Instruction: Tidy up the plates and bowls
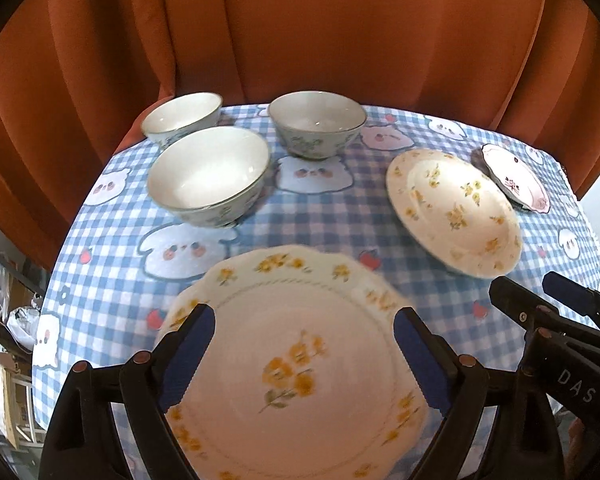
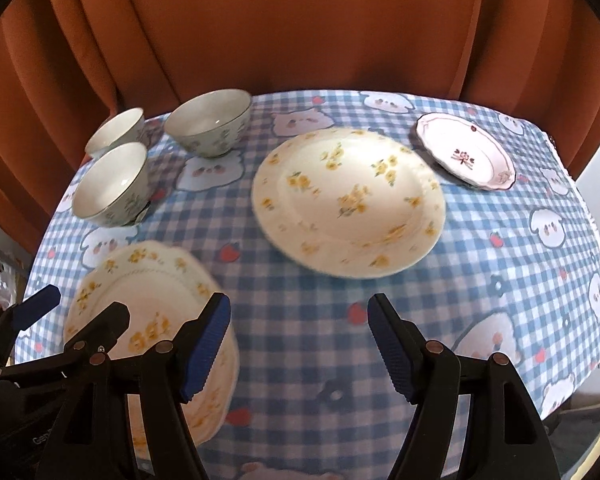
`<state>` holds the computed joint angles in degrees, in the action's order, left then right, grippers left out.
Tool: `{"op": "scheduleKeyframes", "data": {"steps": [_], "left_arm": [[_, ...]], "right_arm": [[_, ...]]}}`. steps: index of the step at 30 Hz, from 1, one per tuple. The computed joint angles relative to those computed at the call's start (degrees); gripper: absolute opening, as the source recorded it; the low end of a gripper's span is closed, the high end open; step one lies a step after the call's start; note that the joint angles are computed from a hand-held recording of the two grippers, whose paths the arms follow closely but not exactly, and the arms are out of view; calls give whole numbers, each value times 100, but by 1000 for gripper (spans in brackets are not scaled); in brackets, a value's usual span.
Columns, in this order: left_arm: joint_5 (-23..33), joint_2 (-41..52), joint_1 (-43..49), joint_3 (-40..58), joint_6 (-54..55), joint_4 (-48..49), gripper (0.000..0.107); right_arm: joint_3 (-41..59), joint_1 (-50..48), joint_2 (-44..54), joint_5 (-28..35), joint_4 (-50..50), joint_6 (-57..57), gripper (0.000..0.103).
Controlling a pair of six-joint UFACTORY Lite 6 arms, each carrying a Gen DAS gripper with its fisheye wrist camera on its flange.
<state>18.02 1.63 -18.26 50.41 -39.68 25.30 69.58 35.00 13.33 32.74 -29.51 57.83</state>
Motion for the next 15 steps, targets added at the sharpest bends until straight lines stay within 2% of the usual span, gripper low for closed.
{"op": "scheduleKeyframes", "data": {"steps": [7, 15], "left_arm": [[438, 943, -633, 1106, -1262, 758, 92], [833, 1978, -991, 2422, -1739, 1008, 92]], "right_arm": [[65, -898, -2, -314, 734, -1455, 74], [499, -1716, 351, -563, 1327, -2813, 74]]}}
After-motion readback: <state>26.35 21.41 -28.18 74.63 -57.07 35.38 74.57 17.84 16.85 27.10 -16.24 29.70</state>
